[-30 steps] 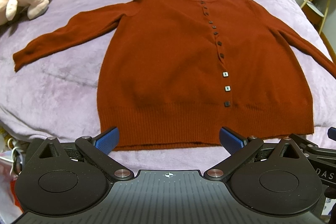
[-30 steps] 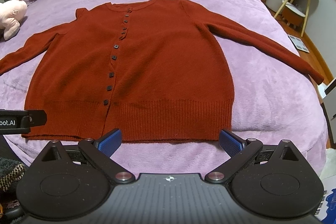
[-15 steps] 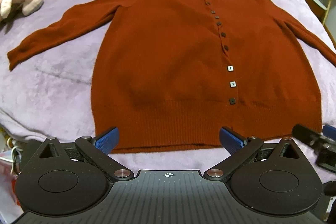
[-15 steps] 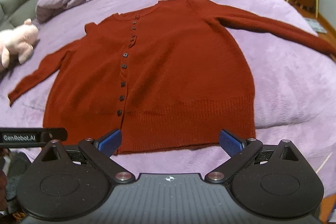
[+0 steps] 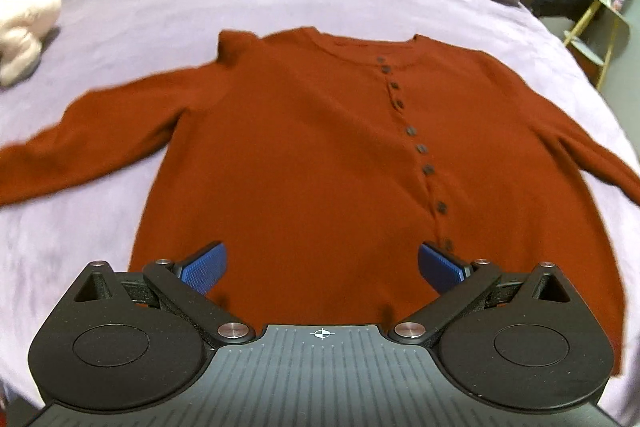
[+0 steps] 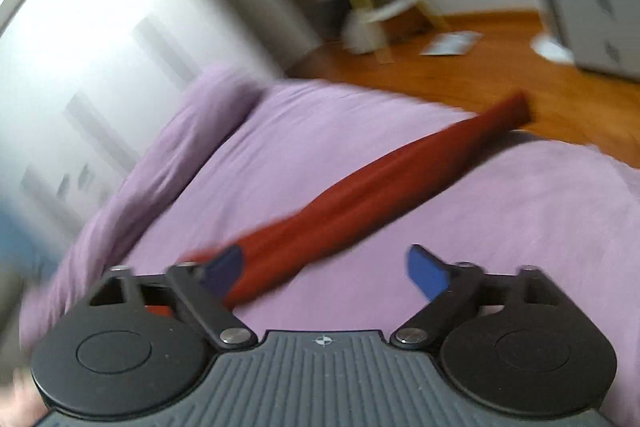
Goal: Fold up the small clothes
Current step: 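Grasp a cardigan sleeve with the right gripper and fold it across the body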
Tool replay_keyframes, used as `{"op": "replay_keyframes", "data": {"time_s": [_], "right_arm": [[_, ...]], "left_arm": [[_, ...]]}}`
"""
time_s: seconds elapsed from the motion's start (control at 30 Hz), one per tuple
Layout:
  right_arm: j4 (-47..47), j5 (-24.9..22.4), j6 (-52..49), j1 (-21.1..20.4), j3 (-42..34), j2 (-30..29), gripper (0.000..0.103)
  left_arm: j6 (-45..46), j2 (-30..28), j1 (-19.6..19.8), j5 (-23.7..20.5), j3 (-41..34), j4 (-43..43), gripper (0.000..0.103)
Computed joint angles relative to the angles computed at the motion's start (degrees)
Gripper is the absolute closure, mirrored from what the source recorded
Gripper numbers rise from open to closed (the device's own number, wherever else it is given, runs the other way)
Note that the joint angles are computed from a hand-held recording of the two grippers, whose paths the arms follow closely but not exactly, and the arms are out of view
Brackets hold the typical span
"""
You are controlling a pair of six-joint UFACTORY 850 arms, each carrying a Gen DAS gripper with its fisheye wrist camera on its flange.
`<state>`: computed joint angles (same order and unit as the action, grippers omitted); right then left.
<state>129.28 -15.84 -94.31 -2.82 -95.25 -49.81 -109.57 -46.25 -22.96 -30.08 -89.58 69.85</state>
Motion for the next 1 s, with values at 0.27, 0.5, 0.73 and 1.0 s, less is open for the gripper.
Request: {"op": "replay_keyframes", "data": {"time_s": [0.27,0.5,0.73,1.0], "right_arm": [[-2.5,-0.2,28.7,-3.5,-14.2,-13.4,0.062],[-2.2,3.3,27.7,-2.4,-18.7,-16.2,0.092],[-1.5,-7.0,-2.4,3.7,-19.0,-11.5,0.094],[-38.3,-23.8,14.5,12.0,-18.7,-11.8,0.068]], "left_arm": [[3.8,-5.4,3.1,6.4,-4.3,-6.0,0.0],[5.1,-5.8,4.9,11.9,-2.4,-8.4,0.0],[15.9,-6.8,5.1,9.6,-4.0,-14.6,0.0],[5.4,-3.3,6.3,13.6,-1.2,-4.1,0.0]]}}
